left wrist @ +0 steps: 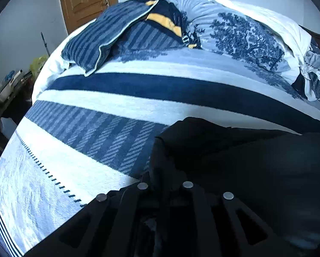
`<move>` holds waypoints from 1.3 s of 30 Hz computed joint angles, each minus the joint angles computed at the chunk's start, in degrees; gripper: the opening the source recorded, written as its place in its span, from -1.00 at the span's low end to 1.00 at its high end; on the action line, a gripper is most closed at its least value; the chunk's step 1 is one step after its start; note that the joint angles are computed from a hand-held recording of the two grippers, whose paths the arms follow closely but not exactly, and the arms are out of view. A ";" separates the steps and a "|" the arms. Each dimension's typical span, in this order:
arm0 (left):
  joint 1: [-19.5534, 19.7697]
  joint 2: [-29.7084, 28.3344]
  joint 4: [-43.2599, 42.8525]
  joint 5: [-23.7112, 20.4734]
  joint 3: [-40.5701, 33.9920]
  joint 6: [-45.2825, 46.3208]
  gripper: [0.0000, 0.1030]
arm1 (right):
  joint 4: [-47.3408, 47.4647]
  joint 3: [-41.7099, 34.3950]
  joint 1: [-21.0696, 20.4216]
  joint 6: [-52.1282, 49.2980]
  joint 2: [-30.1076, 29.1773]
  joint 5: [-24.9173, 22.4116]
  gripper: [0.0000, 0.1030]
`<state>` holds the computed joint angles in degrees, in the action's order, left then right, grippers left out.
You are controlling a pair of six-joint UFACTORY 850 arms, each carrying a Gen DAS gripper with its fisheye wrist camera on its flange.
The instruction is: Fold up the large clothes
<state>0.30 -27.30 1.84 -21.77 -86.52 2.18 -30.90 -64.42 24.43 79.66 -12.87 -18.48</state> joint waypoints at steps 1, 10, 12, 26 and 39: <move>0.37 -0.22 -2.72 -0.98 -0.44 2.52 -0.82 | 1.70 0.58 -0.52 -0.83 -0.14 1.15 -0.91; 8.29 16.47 -30.85 5.33 12.07 23.11 0.71 | -33.40 8.55 3.04 38.63 11.02 -2.13 0.67; 11.41 21.58 -41.77 2.85 16.40 34.94 0.71 | -38.01 10.28 7.53 43.15 14.55 -9.94 0.68; 32.75 32.04 -57.40 -25.39 41.68 45.83 0.71 | -38.09 22.19 34.74 72.74 20.19 -18.77 0.68; 24.34 24.92 -56.27 -20.21 32.14 38.25 0.71 | -62.73 26.50 22.01 97.40 20.24 -1.18 0.68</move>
